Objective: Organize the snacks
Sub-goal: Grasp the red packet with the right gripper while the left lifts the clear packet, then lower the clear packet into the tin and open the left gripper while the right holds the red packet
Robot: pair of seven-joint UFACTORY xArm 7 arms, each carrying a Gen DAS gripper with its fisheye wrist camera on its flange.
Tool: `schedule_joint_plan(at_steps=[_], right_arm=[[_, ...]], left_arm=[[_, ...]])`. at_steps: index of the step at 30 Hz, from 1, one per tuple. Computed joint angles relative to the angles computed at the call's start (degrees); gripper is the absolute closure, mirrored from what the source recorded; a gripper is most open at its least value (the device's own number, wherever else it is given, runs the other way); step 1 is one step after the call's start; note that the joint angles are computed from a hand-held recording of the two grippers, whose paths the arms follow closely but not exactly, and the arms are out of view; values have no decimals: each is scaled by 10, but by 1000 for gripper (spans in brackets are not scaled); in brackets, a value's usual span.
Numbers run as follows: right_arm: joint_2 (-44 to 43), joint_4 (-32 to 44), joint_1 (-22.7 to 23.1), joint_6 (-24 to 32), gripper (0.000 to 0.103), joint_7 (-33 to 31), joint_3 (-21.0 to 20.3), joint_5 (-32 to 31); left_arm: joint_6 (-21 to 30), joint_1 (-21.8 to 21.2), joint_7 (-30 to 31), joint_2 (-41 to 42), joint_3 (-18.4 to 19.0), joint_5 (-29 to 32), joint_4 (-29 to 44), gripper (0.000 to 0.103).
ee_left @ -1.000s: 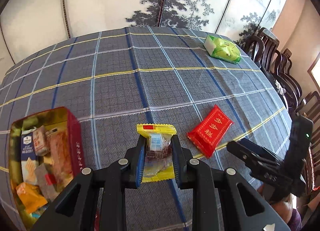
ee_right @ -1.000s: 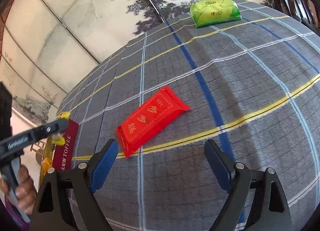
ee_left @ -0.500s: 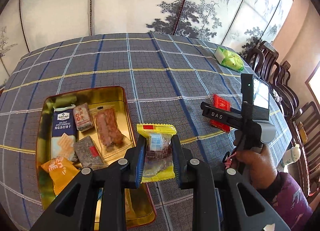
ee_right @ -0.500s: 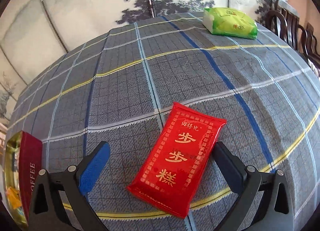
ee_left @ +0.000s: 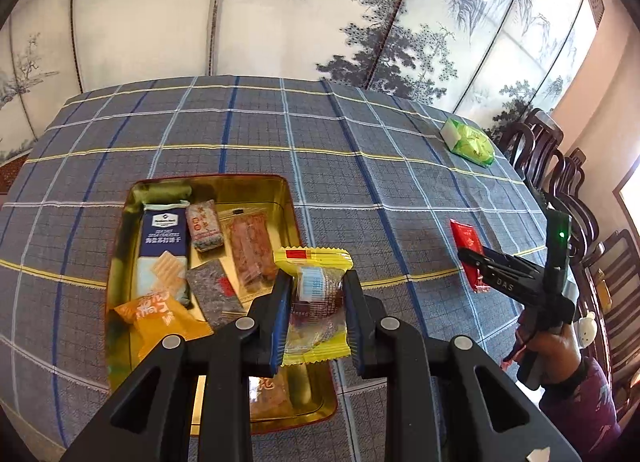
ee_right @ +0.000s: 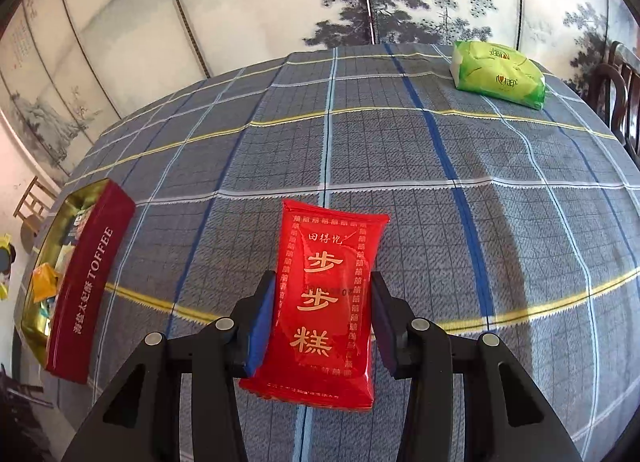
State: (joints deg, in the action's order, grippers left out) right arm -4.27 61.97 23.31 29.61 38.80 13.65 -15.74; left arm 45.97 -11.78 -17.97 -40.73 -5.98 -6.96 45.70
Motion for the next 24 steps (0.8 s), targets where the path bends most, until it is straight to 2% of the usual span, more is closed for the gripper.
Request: schedule_joint_plan(at_steps=[8, 13, 19, 24], right_arm=[[-27, -50, -16, -42, 57, 66, 11, -75], [-32, -69, -28, -57, 57, 92, 11, -82], [-32, -67, -32, -54, 57, 105, 15, -94], [-30, -66, -30, -52, 57, 102, 13, -92]], left_arm=[[38, 49, -23, -77, 3, 43, -36, 81], [48, 53, -14, -97, 12, 47, -55, 81], [22, 50, 1, -85, 8, 49, -62, 81], [-12, 48, 20, -42, 12, 52, -55, 81]])
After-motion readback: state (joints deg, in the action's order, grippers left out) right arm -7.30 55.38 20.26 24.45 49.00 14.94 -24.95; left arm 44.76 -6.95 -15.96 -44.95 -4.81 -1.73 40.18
